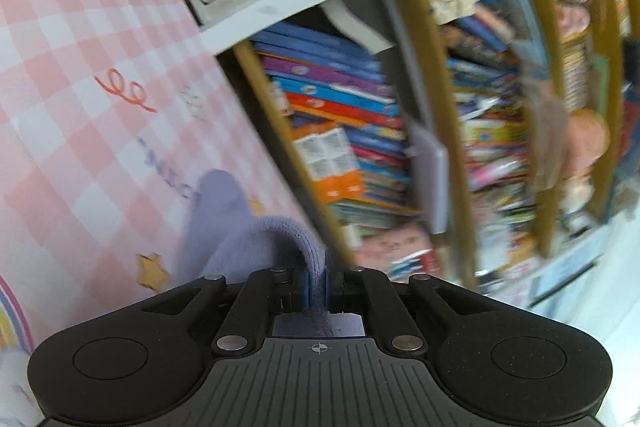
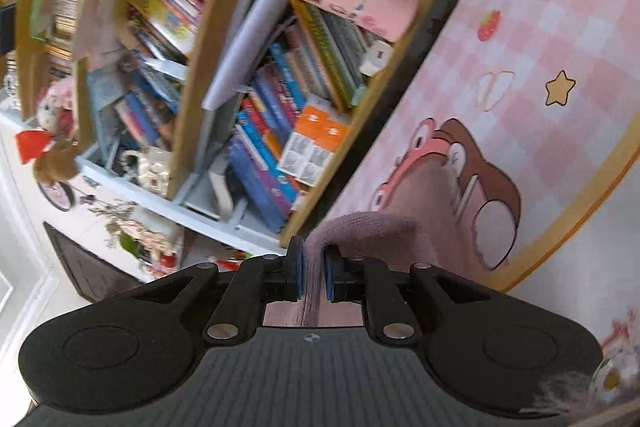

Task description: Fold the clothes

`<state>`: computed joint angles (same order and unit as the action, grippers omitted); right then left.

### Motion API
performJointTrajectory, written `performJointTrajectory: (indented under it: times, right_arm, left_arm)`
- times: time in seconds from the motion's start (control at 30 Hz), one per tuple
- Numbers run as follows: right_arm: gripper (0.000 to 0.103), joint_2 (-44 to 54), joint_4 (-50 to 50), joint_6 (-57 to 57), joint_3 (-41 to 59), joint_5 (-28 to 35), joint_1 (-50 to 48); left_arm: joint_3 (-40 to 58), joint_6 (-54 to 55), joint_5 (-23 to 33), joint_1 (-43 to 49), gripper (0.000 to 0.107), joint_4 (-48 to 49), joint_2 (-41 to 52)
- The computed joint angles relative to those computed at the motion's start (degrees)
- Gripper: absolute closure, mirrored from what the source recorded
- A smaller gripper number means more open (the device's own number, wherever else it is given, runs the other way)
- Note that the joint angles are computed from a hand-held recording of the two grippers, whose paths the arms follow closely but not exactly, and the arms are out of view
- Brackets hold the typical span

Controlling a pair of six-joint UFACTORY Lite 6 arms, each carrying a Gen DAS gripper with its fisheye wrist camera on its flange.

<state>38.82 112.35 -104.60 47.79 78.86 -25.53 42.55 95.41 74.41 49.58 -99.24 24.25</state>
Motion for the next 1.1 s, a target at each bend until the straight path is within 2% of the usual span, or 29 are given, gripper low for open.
performJointTrajectory:
  times: [0.03, 0.07, 0.1, 0.17, 0.23, 0.33, 0.43, 0.53, 0.6, 0.73, 0.87, 1.03, 1.07, 1.1]
  right_arm:
    - [0.089, 0.8, 0.7, -0.4, 0.9, -0.9, 0.4]
    - [0.085, 1.1, 1.3, -1.3, 1.2, -1.7, 0.5]
    - [0.076, 1.3, 1.6, -2.2, 1.3, -2.0, 0.2]
    - [0.07, 0.7, 0.9, -3.9, 1.2, -1.6, -1.3]
    - [0.07, -0.9, 0.0, -6.4, 0.6, -1.7, -2.9]
    - [0.068, -7.6, 0.3, -13.9, -2.1, -6.3, -4.1]
    - [0.064, -14.9, 4.3, -24.3, -4.4, -17.5, -0.4]
    - [0.064, -15.8, 9.1, -30.8, -3.6, -26.0, 4.7]
    - [0.064, -13.8, 10.2, -32.1, -2.9, -25.9, 6.5]
    - [0.07, -9.7, 8.2, -31.7, -1.5, -24.0, 7.2]
    - [0.091, -7.5, 6.4, -29.9, 0.0, -24.1, 6.1]
    - [0.096, -4.1, 1.8, -24.1, 3.2, -21.0, 3.7]
    - [0.096, -3.7, 1.5, -23.4, 3.5, -20.4, 3.5]
    - [0.096, -3.4, 1.2, -22.8, 3.8, -19.9, 3.2]
  left_arm:
    - [0.5, 0.2, -1.5, -0.5, 0.098, -0.2, 0.1]
    - [0.7, 0.1, -2.3, -0.4, 0.092, 0.0, -0.3]
    - [0.9, 0.2, -3.0, -0.3, 0.084, 0.1, -0.8]
    - [-0.3, 2.8, -3.0, 1.1, 0.072, -0.6, -3.4]
    - [-1.6, 6.2, -3.9, 1.9, 0.071, -0.8, -6.9]
    - [-3.6, 12.1, -6.7, 2.5, 0.071, -0.6, -13.5]
    - [-7.1, 20.8, -15.2, -1.4, 0.071, -3.4, -20.1]
    - [-11.0, 31.6, -26.2, -8.6, 0.07, -11.1, -24.7]
    - [-11.5, 35.3, -30.2, -11.6, 0.07, -13.8, -25.1]
    - [-10.1, 35.1, -31.8, -12.8, 0.069, -13.9, -23.3]
    - [-9.6, 36.0, -32.3, -13.0, 0.069, -17.0, -21.5]
    - [-9.0, 36.6, -32.2, -14.4, 0.073, -18.8, -18.3]
    - [-8.6, 35.2, -31.4, -14.2, 0.079, -17.6, -17.0]
    - [-8.7, 33.6, -30.7, -13.9, 0.1, -16.8, -16.8]
